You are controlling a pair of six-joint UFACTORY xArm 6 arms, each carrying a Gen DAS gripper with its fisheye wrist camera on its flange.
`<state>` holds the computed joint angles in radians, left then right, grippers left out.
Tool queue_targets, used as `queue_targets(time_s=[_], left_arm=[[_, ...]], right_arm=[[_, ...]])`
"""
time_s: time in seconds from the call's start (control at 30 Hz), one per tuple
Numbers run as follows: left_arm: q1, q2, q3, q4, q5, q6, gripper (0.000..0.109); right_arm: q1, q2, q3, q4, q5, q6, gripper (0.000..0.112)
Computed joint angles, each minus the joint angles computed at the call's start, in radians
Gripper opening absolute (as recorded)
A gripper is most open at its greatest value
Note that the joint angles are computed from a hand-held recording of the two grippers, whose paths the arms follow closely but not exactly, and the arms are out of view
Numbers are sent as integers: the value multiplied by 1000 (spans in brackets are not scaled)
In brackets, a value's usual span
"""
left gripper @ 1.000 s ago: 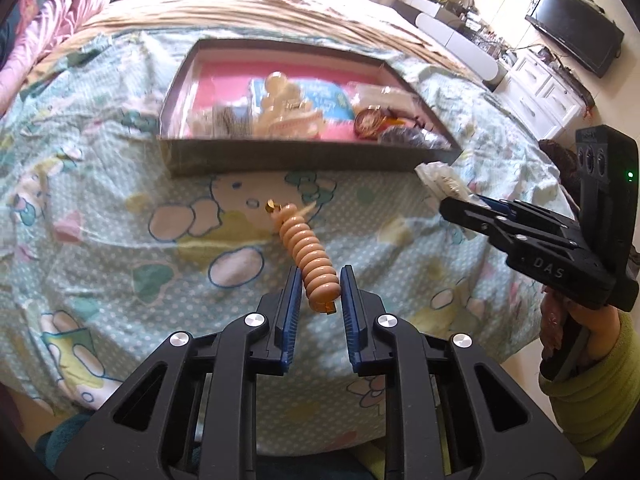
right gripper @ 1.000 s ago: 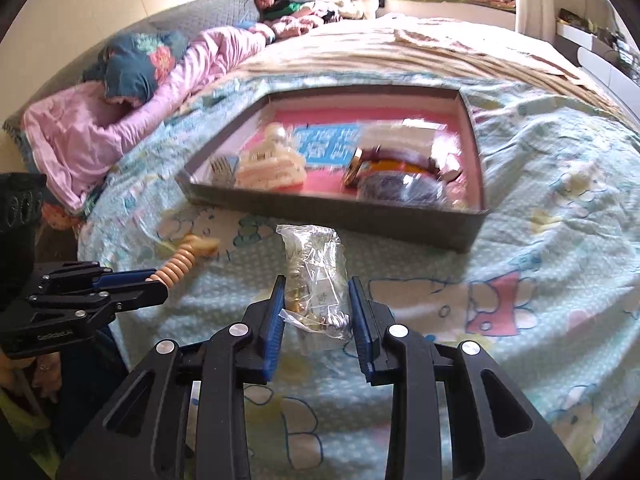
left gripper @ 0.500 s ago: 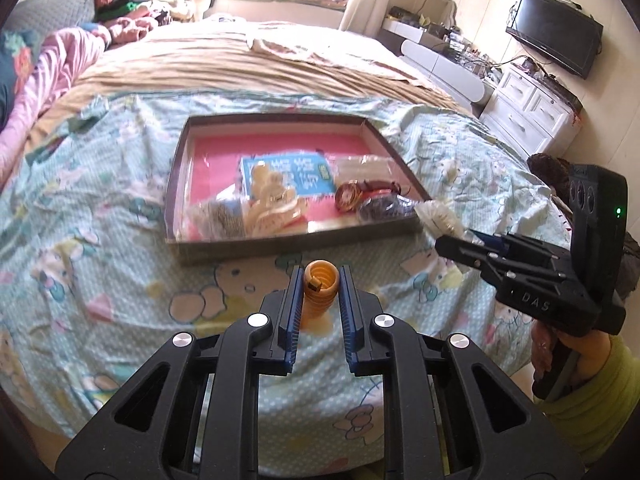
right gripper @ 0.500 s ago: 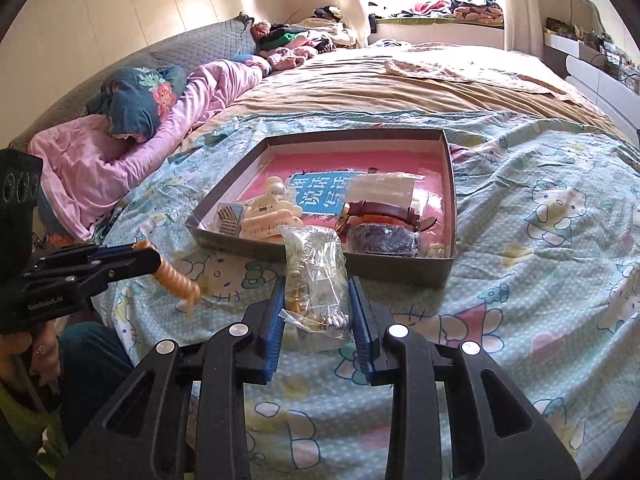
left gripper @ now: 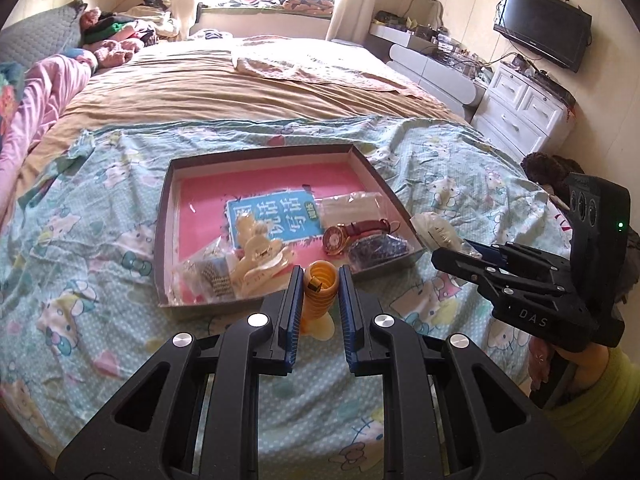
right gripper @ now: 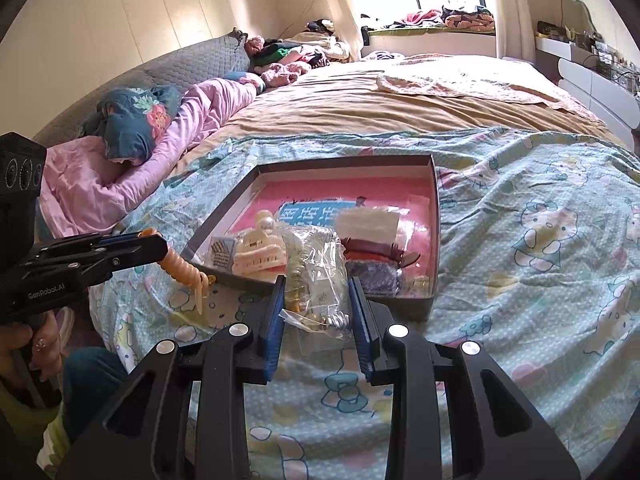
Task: Organize jewelry
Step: 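Lower coiled hair tie into tray with left tool while right tool drops gold-item bag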
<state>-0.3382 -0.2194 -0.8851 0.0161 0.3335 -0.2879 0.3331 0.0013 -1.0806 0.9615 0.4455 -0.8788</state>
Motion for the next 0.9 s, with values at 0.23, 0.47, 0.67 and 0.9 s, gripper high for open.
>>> queue_targets(time_s=[0.23, 0.47, 0.67, 0.9], left_arm=[[8, 77, -75, -27, -2, 32, 11], [14, 133, -129, -66, 3, 66, 11], [16, 176, -173, -93, 7, 97, 11], [20, 224, -212, -126, -4, 114, 11]], right_arm=[[-23, 46, -59, 2, -5, 14, 29], [-40, 91, -107, -19, -4, 46, 29], [-43, 124, -143, -54, -16, 74, 29], [-30, 160, -166, -122, -88, 123, 29]])
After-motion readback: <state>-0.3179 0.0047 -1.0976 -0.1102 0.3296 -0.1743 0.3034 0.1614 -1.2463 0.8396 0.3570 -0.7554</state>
